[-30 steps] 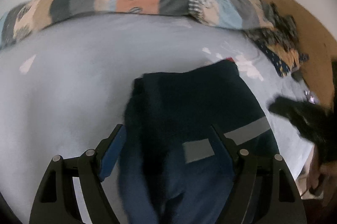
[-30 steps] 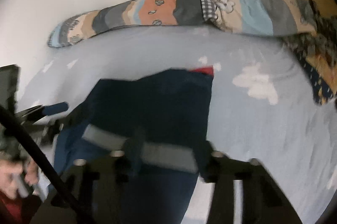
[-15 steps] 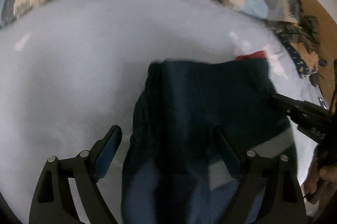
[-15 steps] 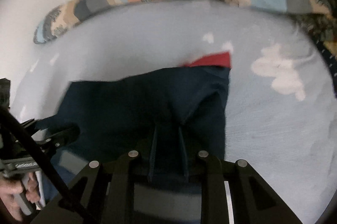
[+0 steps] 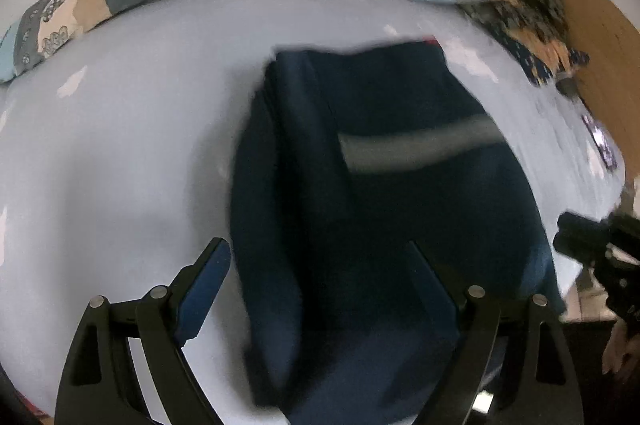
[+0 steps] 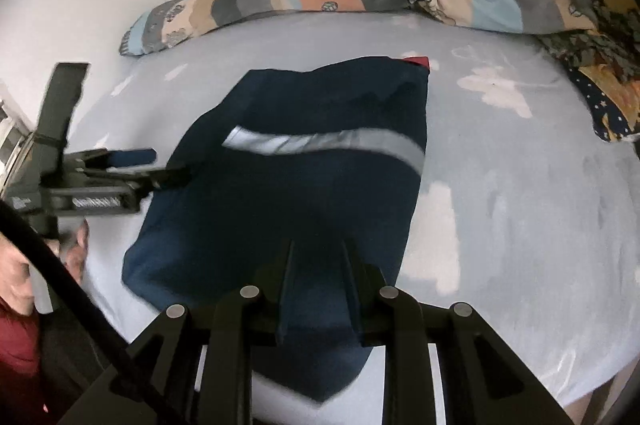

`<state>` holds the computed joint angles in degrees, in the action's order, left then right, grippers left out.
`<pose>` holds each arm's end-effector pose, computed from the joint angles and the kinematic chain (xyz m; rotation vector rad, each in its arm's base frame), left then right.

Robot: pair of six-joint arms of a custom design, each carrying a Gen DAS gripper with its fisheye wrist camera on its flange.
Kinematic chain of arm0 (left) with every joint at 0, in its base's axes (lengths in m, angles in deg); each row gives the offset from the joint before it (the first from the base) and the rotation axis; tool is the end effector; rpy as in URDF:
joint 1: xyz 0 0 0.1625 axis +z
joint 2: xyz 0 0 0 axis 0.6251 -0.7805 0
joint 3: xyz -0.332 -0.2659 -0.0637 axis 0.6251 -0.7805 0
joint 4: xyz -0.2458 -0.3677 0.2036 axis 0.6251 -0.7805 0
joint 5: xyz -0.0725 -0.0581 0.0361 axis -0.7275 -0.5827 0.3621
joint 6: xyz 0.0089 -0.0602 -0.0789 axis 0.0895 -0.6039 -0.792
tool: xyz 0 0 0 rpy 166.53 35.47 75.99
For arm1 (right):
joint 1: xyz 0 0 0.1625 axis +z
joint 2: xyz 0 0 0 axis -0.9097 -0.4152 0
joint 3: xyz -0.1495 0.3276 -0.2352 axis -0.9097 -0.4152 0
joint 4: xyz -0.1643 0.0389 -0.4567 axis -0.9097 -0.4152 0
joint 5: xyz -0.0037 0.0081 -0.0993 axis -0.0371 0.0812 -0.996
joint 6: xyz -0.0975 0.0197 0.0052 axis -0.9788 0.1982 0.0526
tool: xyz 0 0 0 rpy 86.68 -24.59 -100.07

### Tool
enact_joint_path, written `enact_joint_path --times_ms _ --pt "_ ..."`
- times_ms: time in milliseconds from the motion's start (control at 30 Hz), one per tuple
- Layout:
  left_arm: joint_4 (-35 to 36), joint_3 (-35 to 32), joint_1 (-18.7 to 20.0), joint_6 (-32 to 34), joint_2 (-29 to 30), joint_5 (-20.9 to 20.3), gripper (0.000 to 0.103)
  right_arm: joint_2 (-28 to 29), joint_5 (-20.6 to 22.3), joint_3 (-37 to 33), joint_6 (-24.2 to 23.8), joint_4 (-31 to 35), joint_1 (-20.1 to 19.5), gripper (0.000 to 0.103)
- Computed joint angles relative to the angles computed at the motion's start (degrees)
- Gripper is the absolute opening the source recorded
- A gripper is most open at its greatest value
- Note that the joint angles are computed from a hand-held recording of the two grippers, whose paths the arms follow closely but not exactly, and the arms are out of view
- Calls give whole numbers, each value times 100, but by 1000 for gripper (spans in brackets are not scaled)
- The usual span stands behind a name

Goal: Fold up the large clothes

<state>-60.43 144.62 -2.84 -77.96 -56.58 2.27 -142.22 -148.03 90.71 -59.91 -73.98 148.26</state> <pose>-0.3717 -0.5020 -0.0251 0.7261 2.4800 -0.3844 0.0429 -0.4260 0.3607 0.3386 -2.4512 0.7053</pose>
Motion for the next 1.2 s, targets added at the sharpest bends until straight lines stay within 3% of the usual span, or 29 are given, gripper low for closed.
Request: enact_joint_path --times_ms 133,233,300,333,400,433,533,633,767,900,1033,1100,1200 --pt "329 314 -252 -269 62 226 89 -146 -308 358 -145 -92 -12 26" --pt "339 361 -182 -471 137 263 100 261 -716 407 -18 -236 -149 27" --pt "388 283 -17 -591 136 48 103 485 -850 312 30 -286 -141 29" --pt "384 254 57 -658 123 -86 103 540 -872 253 67 -194 -122 35" --pt "357 245 160 -812 46 -289 103 481 -693 208 159 10 -159 44" --pt "285 279 145 -817 -14 -281 103 433 -630 206 220 43 -153 43" --pt "-54 383 27 -688 -169 -87 103 304 -441 200 -4 -325 86 41" --pt "-739 410 -126 -376 -220 400 102 727 -789 -139 -283 -961 423 40" --pt "-963 80 -114 -158 44 779 102 1363 -697 -875 85 -580 260 41" --pt "-542 -488 100 -274 540 631 102 2105 -930 -1407 285 -434 131 41" --pt "588 -1050 258 -516 1074 813 103 2459 -596 -1616 600 -73 -133 42" --pt "556 -1081 249 -532 1115 863 103 2571 -741 -1661 515 -152 -68 43" --pt "398 -974 185 -555 993 866 103 2390 -524 -1652 651 33 -45 42"
